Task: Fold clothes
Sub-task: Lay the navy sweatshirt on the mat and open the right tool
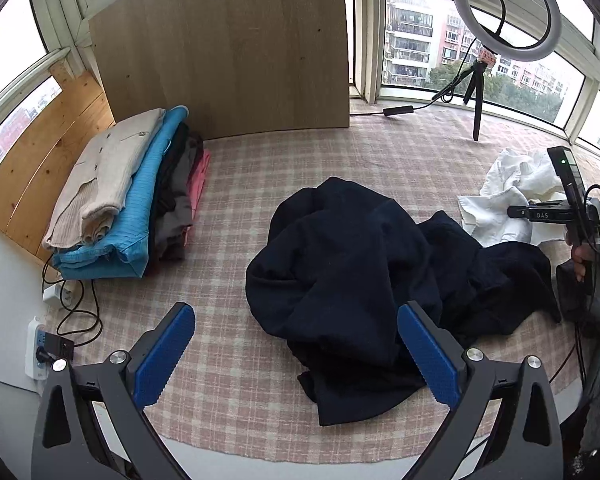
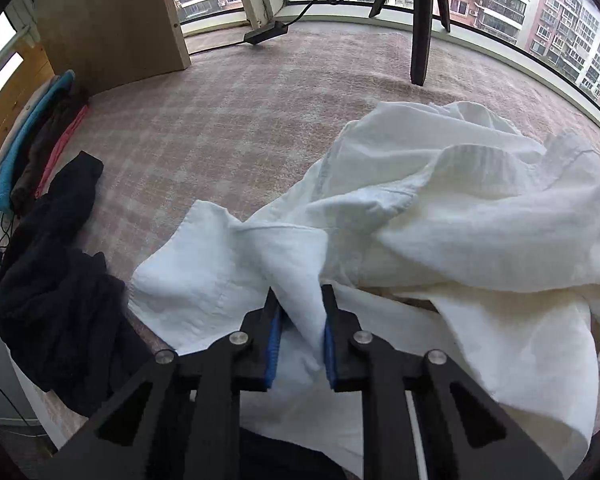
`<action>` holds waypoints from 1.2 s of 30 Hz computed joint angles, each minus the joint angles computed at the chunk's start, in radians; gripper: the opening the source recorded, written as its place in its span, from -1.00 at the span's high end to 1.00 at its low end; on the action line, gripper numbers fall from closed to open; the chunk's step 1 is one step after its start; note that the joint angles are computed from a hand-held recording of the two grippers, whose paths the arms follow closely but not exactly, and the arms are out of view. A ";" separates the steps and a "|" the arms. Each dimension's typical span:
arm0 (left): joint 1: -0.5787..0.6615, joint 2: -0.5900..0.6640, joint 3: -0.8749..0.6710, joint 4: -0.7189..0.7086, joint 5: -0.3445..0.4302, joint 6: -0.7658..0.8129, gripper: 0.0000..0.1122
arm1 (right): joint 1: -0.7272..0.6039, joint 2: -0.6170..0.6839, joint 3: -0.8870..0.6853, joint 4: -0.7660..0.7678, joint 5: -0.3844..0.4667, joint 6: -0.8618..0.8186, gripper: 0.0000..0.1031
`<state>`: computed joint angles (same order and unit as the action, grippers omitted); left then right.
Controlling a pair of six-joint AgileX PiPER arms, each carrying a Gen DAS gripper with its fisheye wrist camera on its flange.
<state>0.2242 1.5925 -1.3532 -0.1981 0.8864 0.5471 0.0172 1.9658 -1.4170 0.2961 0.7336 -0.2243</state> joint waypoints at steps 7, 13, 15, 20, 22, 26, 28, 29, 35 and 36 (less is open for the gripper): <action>-0.013 0.061 -0.019 -0.018 0.027 -0.006 -0.81 | -0.229 -0.186 0.056 -0.355 0.068 0.278 0.63; -0.161 0.192 -0.053 0.115 -0.032 -0.041 -0.81 | -0.123 -0.419 0.181 -0.386 0.132 0.212 -0.16; -0.198 0.273 -0.106 0.168 -0.038 -0.066 -0.79 | -0.060 -0.479 0.223 -0.284 0.129 0.148 -0.29; -0.170 0.502 -0.343 0.005 0.171 0.023 0.95 | 0.145 -0.426 0.256 -0.040 0.055 0.079 -0.29; -0.137 0.540 -0.387 -0.084 0.236 0.064 0.95 | 0.229 -0.337 0.236 -0.003 0.027 0.065 -0.29; -0.048 0.422 -0.304 -0.204 0.218 0.206 0.96 | 0.356 -0.129 0.147 -0.068 -0.010 0.206 -0.29; 0.030 0.370 -0.300 -0.263 0.236 0.259 0.96 | 0.384 -0.093 0.143 -0.055 -0.064 0.218 -0.15; 0.072 0.350 -0.305 -0.290 0.246 0.277 0.96 | 0.390 -0.084 0.139 -0.031 -0.074 0.203 0.52; 0.327 0.338 -0.318 -0.250 0.195 0.297 0.95 | 0.356 -0.260 0.258 0.012 -0.130 0.241 0.89; 0.353 0.366 -0.328 -0.191 0.208 0.272 0.89 | 0.340 -0.320 0.302 -0.015 -0.137 0.276 0.89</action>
<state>0.5769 1.9581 -1.6815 -0.3887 1.0942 0.8187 0.3576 1.6456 -1.1150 0.2814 0.5962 0.0515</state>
